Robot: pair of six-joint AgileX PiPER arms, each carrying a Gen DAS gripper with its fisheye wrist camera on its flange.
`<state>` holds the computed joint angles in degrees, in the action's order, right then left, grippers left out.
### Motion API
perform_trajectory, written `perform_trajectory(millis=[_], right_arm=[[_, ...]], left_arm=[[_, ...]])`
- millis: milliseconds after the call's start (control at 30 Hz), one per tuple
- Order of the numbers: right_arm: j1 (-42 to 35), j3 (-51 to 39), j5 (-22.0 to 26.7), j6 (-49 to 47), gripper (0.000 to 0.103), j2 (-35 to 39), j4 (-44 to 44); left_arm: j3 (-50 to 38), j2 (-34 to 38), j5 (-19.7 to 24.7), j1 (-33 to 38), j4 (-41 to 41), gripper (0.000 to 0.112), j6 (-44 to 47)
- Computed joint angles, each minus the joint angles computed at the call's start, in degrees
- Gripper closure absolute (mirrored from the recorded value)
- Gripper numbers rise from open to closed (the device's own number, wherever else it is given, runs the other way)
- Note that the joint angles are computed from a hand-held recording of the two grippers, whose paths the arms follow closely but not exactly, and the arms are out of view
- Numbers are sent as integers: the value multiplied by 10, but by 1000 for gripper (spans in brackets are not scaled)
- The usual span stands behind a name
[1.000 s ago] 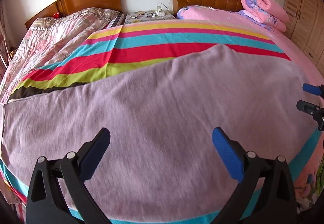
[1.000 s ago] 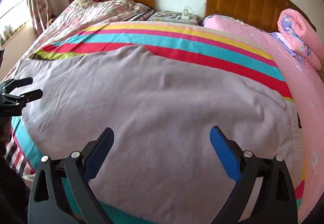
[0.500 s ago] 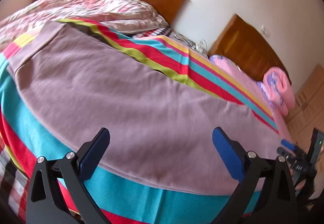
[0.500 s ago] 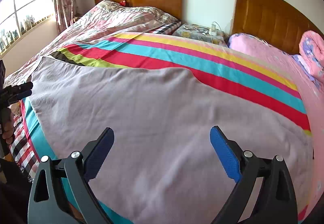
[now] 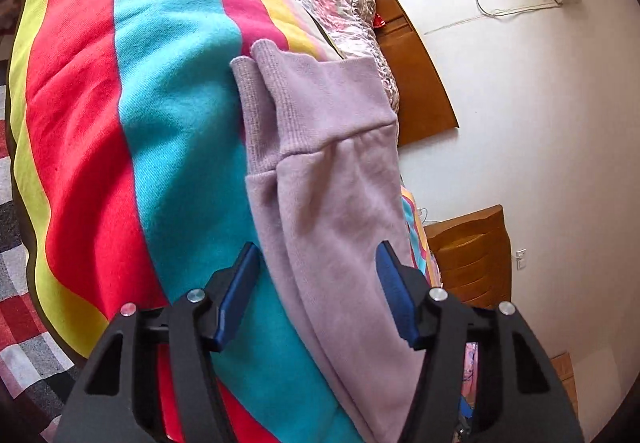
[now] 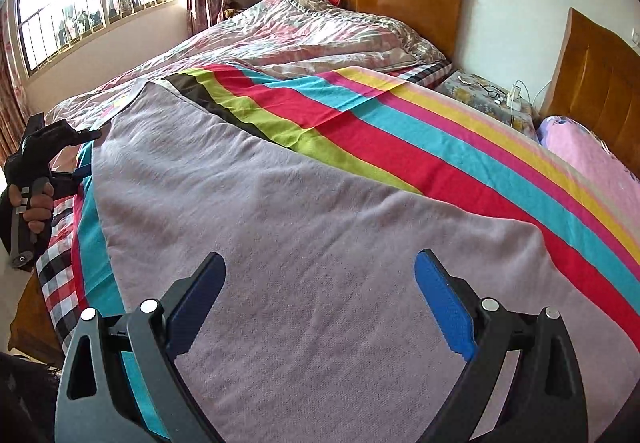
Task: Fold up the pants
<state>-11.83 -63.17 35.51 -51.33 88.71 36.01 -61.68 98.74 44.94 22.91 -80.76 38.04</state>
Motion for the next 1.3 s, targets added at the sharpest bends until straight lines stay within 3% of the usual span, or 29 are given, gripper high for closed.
perform_trajectory(millis=[233,400,533,667,733,767,867,933,1100,1300], right_arm=[[0,-28,15,51,11,34,-2],[39,-48,36,37,11,53,24],[108,-88,64,19,11,89,43],[208,-139,36,126,11,139,-87],[246,-126,-8,186,11,152,-181],[254,-110,-30,202,11,142,-196],[241,-98,-24,176,11,131,-177],[201,-58,-52,97,11,90,-107],[-62,-59,59,-45,11,23,146],[-344,-70,113,-70,11,16,215]], left_arm=[[-69,80,44,41,-47,81,31],[-112,123,75,52,-71,87,42],[-130,135,66,38,-75,94,49],[-123,112,38,28,-58,95,50],[-107,82,16,19,-49,95,54],[-108,67,5,12,-43,96,51],[-133,11,-39,-26,36,96,-12],[-177,-32,-70,-80,150,96,-97],[-297,-75,-145,-322,437,95,-210],[-416,30,-98,-631,761,94,-331]])
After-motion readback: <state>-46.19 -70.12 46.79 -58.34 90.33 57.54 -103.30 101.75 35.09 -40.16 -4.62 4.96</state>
